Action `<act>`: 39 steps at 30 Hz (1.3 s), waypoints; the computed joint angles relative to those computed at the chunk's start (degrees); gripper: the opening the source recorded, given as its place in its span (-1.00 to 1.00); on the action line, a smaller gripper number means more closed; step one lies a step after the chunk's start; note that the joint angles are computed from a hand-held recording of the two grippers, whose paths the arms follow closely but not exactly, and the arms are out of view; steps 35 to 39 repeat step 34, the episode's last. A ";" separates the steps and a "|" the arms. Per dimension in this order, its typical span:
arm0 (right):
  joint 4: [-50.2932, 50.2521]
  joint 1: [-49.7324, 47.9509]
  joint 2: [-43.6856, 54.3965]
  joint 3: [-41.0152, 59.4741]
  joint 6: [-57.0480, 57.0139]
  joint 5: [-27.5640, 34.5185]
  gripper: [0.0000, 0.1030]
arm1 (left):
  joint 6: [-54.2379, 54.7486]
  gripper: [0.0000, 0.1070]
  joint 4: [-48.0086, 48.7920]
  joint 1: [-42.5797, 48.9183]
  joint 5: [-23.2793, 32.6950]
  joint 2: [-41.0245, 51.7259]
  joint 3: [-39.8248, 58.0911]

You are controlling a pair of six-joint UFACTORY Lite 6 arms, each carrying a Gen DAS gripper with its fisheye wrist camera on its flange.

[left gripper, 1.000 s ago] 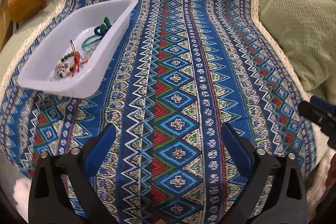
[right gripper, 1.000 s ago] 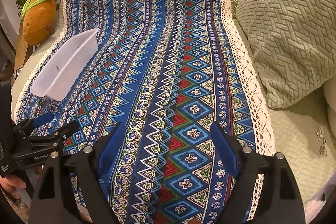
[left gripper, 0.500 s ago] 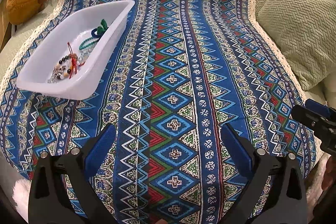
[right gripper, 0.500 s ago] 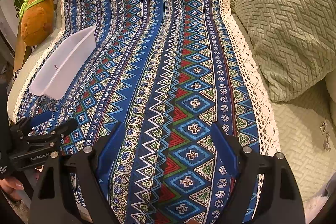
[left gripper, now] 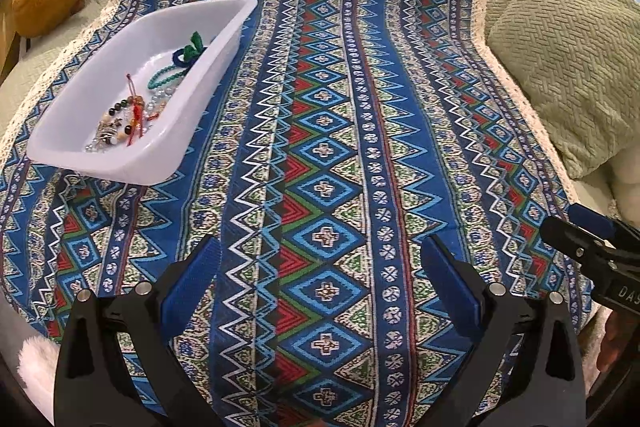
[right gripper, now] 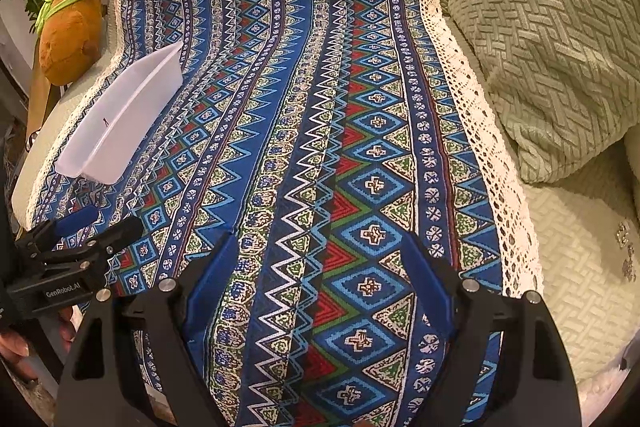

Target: Organize jewelry

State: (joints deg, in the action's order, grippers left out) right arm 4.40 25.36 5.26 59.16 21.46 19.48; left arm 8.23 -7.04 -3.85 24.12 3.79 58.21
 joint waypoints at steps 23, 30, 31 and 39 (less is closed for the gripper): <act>2.63 -0.50 0.19 -0.61 -2.28 -0.24 0.59 | 3.26 0.82 -2.29 -1.22 -0.22 -0.75 -0.64; 2.45 -0.29 0.21 -0.85 -1.73 -0.47 0.59 | 0.50 0.83 0.59 -1.63 0.22 1.13 0.08; 2.61 -0.25 0.26 -0.90 -1.75 -0.51 0.59 | -0.04 0.83 1.47 -1.78 0.09 1.08 -0.08; 1.94 0.20 0.41 -1.00 -0.57 -0.70 0.59 | 0.63 0.83 0.93 -1.62 0.36 1.22 0.02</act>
